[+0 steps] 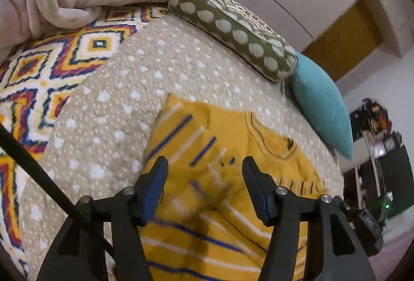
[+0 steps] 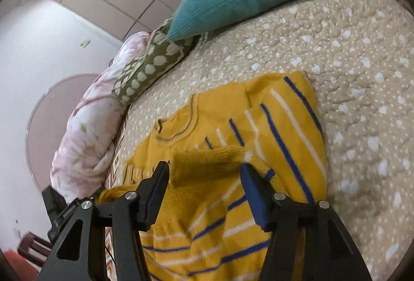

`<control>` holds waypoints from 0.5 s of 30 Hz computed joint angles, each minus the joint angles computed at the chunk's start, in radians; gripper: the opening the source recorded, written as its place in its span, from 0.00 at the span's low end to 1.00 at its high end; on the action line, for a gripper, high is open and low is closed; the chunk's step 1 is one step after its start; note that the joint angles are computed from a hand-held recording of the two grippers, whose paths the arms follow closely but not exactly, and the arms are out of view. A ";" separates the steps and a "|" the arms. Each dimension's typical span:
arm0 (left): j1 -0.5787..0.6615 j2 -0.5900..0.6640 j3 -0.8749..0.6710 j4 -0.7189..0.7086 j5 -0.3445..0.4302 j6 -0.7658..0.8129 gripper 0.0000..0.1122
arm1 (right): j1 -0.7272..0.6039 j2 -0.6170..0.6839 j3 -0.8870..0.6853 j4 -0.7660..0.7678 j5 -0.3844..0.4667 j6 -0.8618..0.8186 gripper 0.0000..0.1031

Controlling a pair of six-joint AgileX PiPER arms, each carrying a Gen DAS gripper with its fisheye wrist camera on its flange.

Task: Fold small clothes
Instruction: 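Lift the hem with both grippers and fold it up onto the collar, then release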

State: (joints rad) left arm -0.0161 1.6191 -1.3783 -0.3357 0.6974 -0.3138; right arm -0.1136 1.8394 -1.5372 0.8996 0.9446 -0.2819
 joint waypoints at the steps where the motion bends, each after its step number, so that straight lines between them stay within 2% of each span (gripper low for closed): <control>1: 0.014 0.010 -0.011 -0.022 0.012 0.016 0.52 | 0.003 0.015 -0.020 -0.018 -0.003 0.019 0.63; 7: 0.045 -0.008 0.020 -0.027 0.030 0.068 0.53 | 0.018 0.093 -0.137 -0.155 -0.017 0.134 0.65; 11: 0.019 -0.043 0.069 0.044 0.018 0.105 0.55 | -0.016 0.034 -0.080 -0.115 -0.004 0.044 0.65; 14: -0.033 -0.048 0.065 0.122 0.013 0.127 0.57 | -0.018 -0.027 -0.026 -0.152 0.008 -0.009 0.67; 15: -0.057 -0.038 0.046 0.159 0.023 0.128 0.61 | -0.008 -0.039 -0.019 -0.180 0.007 -0.013 0.67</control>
